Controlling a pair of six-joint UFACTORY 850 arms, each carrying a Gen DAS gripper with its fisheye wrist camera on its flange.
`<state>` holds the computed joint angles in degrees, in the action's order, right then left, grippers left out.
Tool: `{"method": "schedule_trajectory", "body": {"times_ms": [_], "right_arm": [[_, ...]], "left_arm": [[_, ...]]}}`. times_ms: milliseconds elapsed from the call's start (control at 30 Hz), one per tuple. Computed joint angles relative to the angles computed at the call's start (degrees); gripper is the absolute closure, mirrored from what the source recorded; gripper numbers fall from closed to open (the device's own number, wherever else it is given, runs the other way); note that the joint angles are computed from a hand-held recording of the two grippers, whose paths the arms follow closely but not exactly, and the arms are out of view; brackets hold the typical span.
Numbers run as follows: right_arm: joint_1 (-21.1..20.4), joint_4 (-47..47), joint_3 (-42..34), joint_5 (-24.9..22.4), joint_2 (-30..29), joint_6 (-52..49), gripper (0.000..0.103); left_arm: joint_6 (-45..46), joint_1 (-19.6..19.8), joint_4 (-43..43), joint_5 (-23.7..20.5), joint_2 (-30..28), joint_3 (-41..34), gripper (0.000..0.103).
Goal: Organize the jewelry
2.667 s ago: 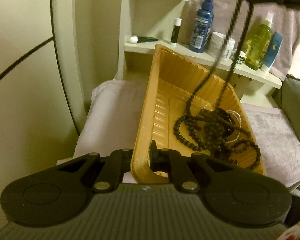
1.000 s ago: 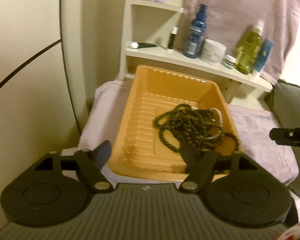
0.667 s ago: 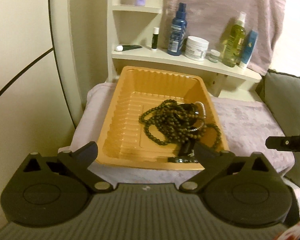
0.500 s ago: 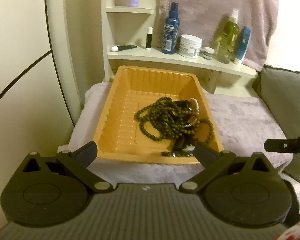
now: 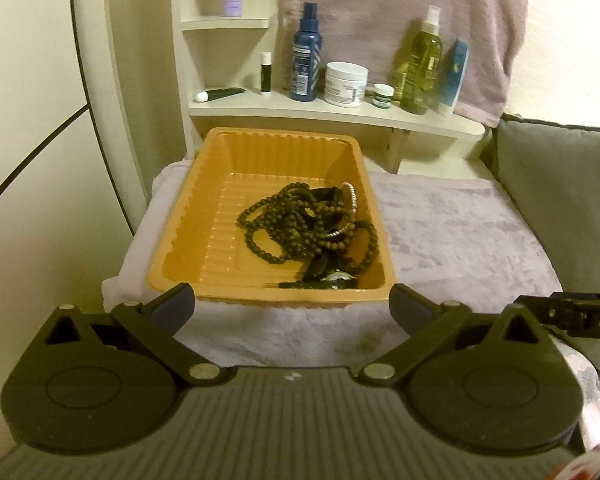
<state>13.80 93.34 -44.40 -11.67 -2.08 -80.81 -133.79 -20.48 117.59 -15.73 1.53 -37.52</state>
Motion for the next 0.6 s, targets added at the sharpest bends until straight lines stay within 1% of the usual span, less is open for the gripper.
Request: {"method": "schedule_trajectory", "body": {"times_ms": [133,233,333,500,600], "right_arm": [[0.13,0.63,0.91,0.77,1.09,-0.33,0.024],[0.21,-1.46,1.30,0.88,1.75,1.32,0.024],[0.39,-2.43,1.63,1.15,2.37,1.76,0.024],[1.30,0.82,2.31,3.14,3.48,-2.22,0.024],[1.69,-1.02,2.46,3.79,3.69,-0.85,0.024]], "left_arm": [[0.74,-0.65,-1.10,0.81,0.48,0.23,0.000],[2.08,-1.52,-2.49,0.24,0.44,0.24,0.000],[1.39,-2.46,-2.19,-0.66,0.32,0.40,0.000],[3.49,-3.64,-3.70,-1.31,0.15,0.44,0.000],[3.19,-4.09,-3.43,-1.66,0.15,0.64,0.000]]}}
